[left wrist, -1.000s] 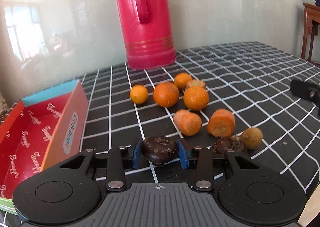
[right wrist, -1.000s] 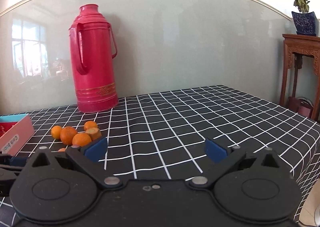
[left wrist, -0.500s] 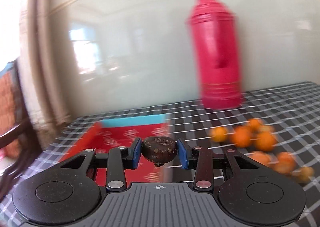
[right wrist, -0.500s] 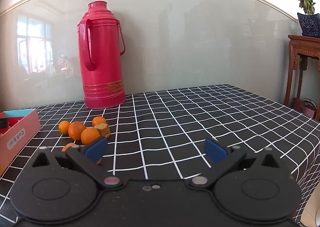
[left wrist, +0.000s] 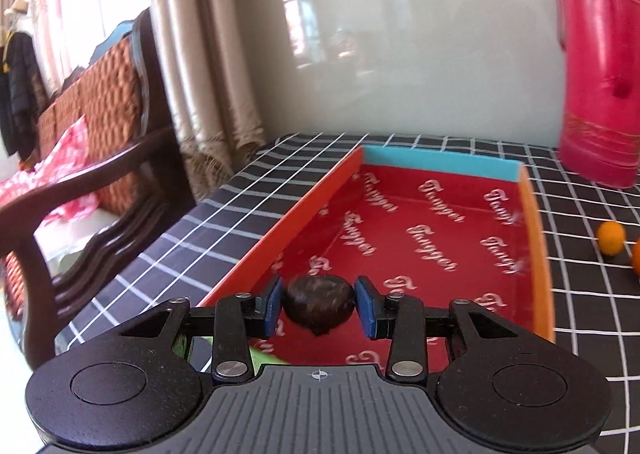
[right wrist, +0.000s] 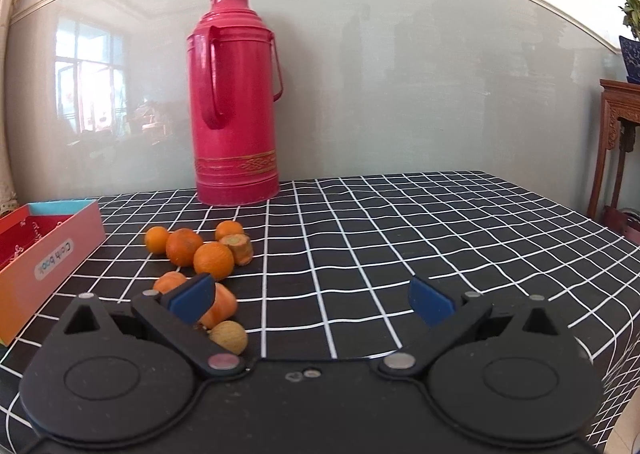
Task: Organize fruits
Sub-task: 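Carry the dark item with the left gripper into the red box and open, then close the right gripper on a small yellow-brown round fruit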
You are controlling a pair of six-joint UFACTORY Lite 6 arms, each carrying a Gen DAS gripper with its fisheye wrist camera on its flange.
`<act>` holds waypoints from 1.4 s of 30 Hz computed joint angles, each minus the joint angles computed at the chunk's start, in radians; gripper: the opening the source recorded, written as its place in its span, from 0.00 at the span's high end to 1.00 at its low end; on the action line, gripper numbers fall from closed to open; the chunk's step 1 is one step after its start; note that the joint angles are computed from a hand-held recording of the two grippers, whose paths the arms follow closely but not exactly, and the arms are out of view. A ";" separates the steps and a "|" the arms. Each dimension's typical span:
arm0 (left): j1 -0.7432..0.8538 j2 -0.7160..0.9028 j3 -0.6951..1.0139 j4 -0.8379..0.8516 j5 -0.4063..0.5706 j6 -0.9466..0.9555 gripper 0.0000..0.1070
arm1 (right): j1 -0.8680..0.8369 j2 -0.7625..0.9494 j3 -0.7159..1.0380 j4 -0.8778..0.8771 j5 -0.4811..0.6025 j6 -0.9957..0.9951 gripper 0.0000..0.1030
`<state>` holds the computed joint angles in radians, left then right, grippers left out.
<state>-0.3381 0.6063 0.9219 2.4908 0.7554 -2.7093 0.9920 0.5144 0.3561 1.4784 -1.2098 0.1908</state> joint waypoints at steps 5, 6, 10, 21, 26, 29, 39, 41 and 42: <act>0.008 -0.017 -0.004 0.001 -0.005 -0.015 0.58 | 0.027 -0.005 0.001 -0.010 -0.007 -0.017 0.05; 0.010 -0.024 -0.013 0.010 -0.003 -0.035 0.44 | 0.029 -0.006 0.003 -0.012 -0.009 -0.022 0.05; -0.007 -0.076 -0.093 0.044 0.106 -0.102 0.21 | 0.032 -0.018 0.003 -0.051 -0.012 -0.031 0.05; 0.060 -0.262 -0.336 0.265 0.199 -0.232 0.09 | -0.034 -0.044 -0.020 -0.190 0.040 0.019 0.43; 0.086 -0.257 -0.358 0.292 0.188 -0.249 0.09 | -0.114 -0.038 -0.046 -0.329 0.083 0.143 0.74; 0.082 -0.249 -0.361 0.289 0.206 -0.241 0.08 | -0.151 -0.029 -0.049 -0.402 0.082 0.199 0.77; 0.064 -0.237 -0.358 0.283 0.199 -0.239 0.08 | -0.229 -0.003 -0.021 -0.520 0.091 0.255 0.77; 0.066 -0.234 -0.354 0.281 0.191 -0.239 0.08 | -0.241 0.001 -0.011 -0.529 0.098 0.259 0.77; 0.068 -0.233 -0.352 0.282 0.188 -0.240 0.08 | -0.243 -0.001 -0.009 -0.532 0.103 0.264 0.79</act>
